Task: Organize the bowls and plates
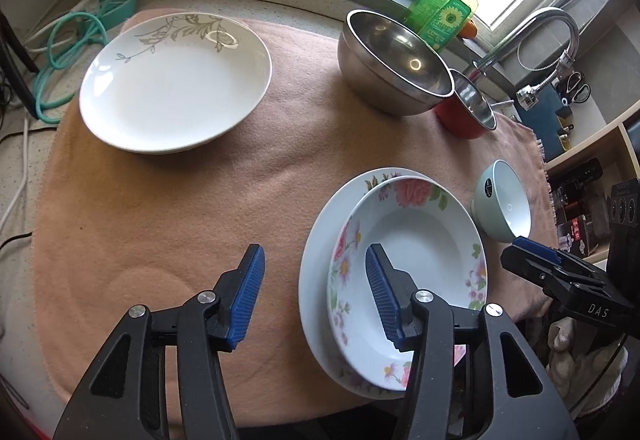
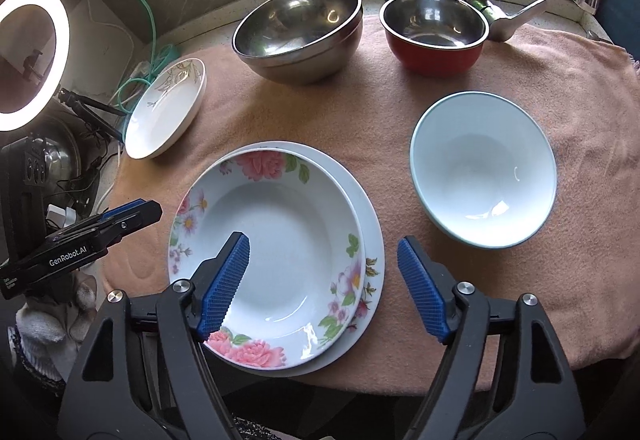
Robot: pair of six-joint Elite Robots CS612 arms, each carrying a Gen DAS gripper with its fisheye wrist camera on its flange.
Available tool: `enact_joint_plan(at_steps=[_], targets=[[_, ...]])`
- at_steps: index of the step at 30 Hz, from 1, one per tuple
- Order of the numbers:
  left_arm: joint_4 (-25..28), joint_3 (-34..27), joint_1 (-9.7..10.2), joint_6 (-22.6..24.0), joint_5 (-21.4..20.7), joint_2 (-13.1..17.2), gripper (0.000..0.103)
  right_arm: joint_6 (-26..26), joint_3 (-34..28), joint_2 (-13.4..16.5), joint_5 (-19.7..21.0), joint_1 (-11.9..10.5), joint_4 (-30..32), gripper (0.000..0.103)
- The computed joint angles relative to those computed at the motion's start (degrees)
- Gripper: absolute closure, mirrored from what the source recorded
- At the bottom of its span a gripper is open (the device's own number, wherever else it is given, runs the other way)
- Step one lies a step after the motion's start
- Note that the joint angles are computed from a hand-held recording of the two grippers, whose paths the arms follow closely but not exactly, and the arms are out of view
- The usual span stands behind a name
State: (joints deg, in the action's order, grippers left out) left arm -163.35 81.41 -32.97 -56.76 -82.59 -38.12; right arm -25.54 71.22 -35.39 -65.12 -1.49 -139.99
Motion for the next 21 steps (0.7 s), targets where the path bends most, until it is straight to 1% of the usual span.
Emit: enact_joint_plan(at_steps=[7,11,17,21], targets=[[-1.4,2.8,0.63,-0.8,3.1,-1.8,0.047,0.1,0.0,-0.5,1.9,1.0,-1.2,0.018],[-2.1,4.3,1.12,-1.0,4.7,-2.7,0.047,0.1,-0.5,-0.4,2.7,1.8,-0.8,0.018],[-3.4,6.9,2.46,-1.9,6.8,-4.1,0.047,0.4,-1.7,-0.1,3.6,3.1,-0.9,0.018],[-3.7,8.3,3.38,-2.3,8.4,-4.8,0.047,1.3,-3.5,0.7,4.4,3.9,0.2,0.018]])
